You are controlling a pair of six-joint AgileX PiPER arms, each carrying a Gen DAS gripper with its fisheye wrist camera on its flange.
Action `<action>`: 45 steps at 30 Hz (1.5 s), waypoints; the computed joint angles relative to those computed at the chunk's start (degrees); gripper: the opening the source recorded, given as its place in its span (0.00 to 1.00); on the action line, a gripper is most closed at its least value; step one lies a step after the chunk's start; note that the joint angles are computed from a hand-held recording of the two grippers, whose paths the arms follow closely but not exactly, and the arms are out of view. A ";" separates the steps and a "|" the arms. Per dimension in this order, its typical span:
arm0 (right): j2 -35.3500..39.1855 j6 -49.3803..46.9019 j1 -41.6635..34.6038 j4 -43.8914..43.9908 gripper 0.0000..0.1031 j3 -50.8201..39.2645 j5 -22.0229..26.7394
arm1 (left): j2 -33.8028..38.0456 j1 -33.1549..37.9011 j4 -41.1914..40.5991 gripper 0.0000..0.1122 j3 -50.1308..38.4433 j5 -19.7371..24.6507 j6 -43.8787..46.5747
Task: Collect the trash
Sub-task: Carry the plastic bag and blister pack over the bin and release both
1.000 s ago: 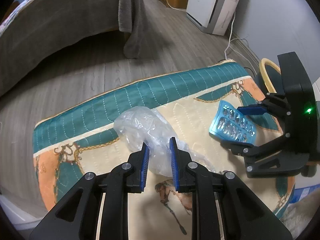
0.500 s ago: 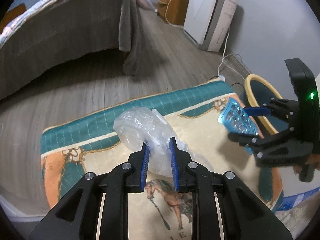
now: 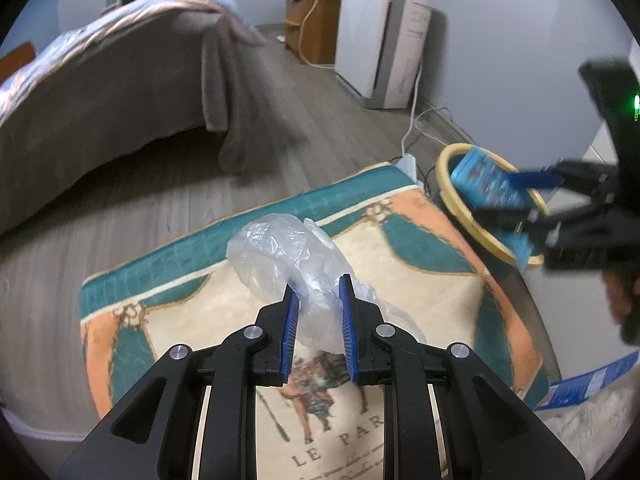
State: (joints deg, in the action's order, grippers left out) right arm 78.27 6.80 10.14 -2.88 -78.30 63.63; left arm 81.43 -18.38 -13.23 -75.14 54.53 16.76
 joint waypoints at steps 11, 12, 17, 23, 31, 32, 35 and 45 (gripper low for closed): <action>-2.70 0.79 -15.39 -0.94 0.67 2.61 -0.54 | 1.04 -12.68 5.71 0.19 -3.34 0.65 -10.49; -2.62 0.36 -16.51 -0.70 0.67 2.82 -0.99 | 1.48 -13.32 5.86 0.19 -3.74 0.93 -11.30; -3.01 -2.16 -20.55 0.76 0.67 3.29 -2.32 | 5.11 -17.93 8.31 0.19 -7.53 2.15 -15.36; -2.72 -7.28 -26.98 4.65 0.67 4.62 -3.12 | 10.35 -23.69 12.01 0.19 -14.09 2.91 -19.06; -0.32 -13.20 -35.78 11.42 0.67 5.58 -3.95 | 18.99 -28.66 12.06 0.19 -25.32 5.20 -19.13; -0.01 -14.09 -37.27 12.50 0.67 5.89 -3.99 | 20.20 -29.20 12.18 0.19 -26.76 5.35 -18.69; 0.99 -15.77 -41.35 13.97 0.68 6.65 -3.85 | 23.67 -30.37 12.51 0.19 -30.75 5.74 -17.20; 4.34 -17.05 -48.05 17.02 0.68 7.73 -4.07 | 32.90 -32.05 12.24 0.19 -40.64 7.41 -15.39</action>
